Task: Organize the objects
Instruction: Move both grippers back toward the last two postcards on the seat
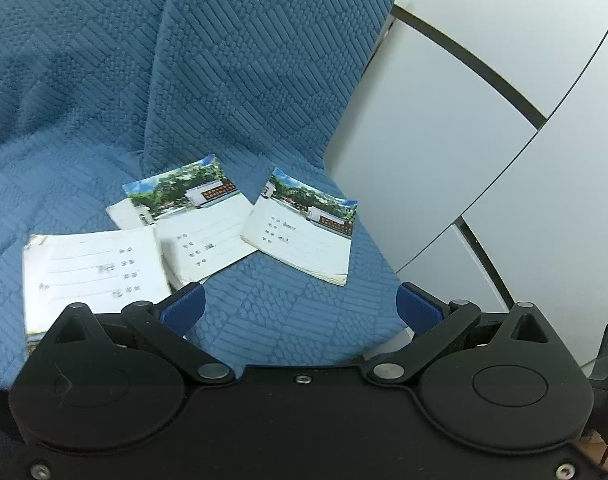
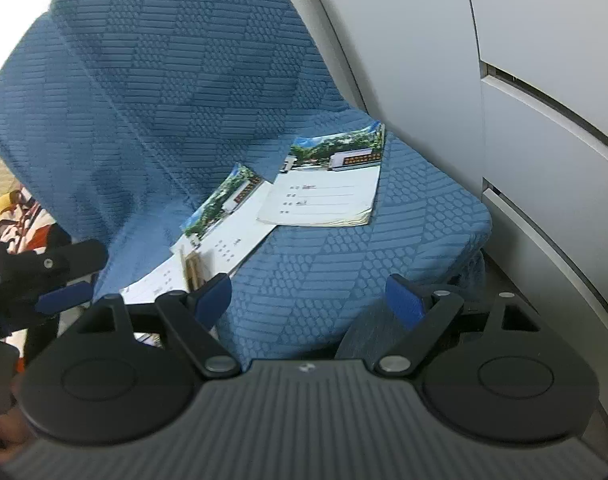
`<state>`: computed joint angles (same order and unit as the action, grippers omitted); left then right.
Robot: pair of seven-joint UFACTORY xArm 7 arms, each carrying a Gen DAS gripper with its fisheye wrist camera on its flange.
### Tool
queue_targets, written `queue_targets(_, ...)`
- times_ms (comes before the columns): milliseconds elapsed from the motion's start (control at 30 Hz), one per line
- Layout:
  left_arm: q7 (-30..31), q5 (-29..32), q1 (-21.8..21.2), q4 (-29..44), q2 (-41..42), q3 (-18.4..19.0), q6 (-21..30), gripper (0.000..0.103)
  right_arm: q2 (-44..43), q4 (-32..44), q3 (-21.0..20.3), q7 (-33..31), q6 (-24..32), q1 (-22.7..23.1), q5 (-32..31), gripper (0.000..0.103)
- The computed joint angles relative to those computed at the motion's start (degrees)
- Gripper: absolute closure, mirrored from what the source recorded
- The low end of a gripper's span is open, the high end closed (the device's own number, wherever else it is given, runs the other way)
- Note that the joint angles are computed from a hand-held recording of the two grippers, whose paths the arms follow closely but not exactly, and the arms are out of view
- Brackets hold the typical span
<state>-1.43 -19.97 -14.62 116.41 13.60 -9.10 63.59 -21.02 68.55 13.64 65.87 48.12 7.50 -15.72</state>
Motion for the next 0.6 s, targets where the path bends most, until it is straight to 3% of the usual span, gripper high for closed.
queue_targets(267,-2.7,3.8,-2.8,11.7,10.5,-0.4,1.1,0.003,2.4,-2.6,-1.3,0.5,-4.5,-1.1,-0.9,0.017)
queue_targets(433,-1.3,3.0,-3.3,13.5,13.8,-1.4,-1.7,0.003,3.9,-5.2,-1.4,4.3,-9.2,-2.6,-3.8,0.017)
queue_targets(600,-1.9,4.7,-4.8,16.6,17.8,-0.9,-1.8,0.003,6.4,-5.9,-1.1,8.9,-10.1,-3.7,-8.0,0.017)
